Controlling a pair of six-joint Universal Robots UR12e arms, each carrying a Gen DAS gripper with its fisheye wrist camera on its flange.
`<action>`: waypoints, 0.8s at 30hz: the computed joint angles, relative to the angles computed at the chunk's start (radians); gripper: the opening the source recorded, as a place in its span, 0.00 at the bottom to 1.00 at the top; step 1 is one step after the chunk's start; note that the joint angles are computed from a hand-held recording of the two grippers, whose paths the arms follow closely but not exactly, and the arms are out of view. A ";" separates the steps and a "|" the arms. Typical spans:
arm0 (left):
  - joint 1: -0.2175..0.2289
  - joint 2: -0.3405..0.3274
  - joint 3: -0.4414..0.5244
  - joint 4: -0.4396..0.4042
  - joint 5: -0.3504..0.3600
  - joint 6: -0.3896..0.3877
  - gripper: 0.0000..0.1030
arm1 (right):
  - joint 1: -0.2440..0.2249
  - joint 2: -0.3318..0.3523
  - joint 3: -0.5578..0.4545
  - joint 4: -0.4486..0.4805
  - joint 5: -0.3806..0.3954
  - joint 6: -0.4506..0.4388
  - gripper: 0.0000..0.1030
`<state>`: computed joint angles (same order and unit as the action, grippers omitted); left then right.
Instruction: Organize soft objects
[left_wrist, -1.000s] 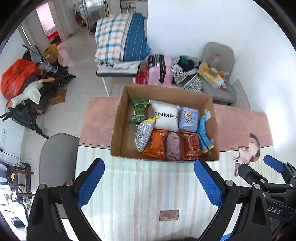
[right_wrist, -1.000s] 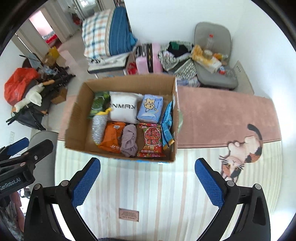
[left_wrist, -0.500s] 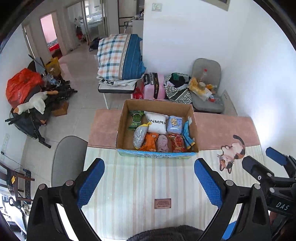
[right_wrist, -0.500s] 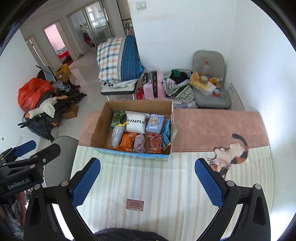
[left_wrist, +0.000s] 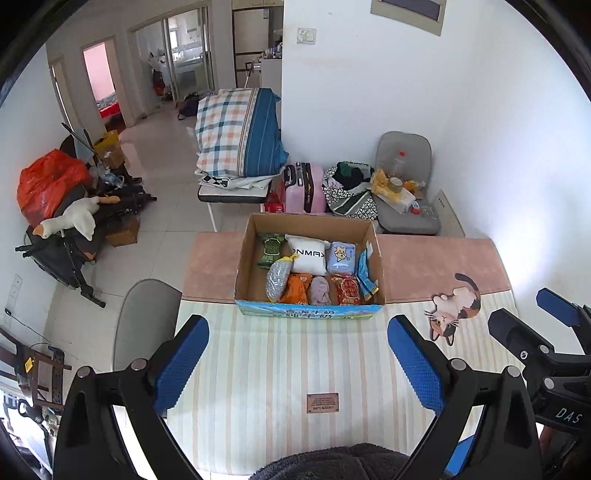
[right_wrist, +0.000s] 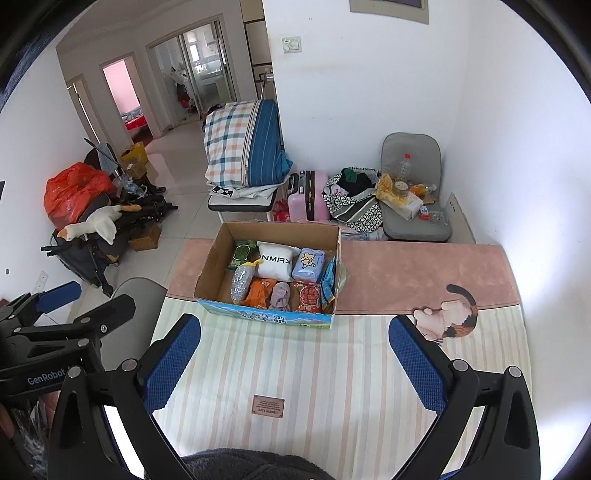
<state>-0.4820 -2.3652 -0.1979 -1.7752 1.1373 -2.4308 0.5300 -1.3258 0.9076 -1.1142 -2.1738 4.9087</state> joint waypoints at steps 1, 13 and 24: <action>0.001 -0.002 0.001 0.006 -0.001 -0.003 0.96 | 0.000 0.002 -0.005 0.008 -0.001 0.004 1.00; 0.000 0.026 -0.078 0.126 0.007 -0.028 0.96 | -0.005 0.031 -0.076 0.144 -0.029 0.068 1.00; -0.001 0.013 -0.055 0.127 0.001 -0.027 0.96 | -0.013 0.027 -0.066 0.160 -0.030 0.080 1.00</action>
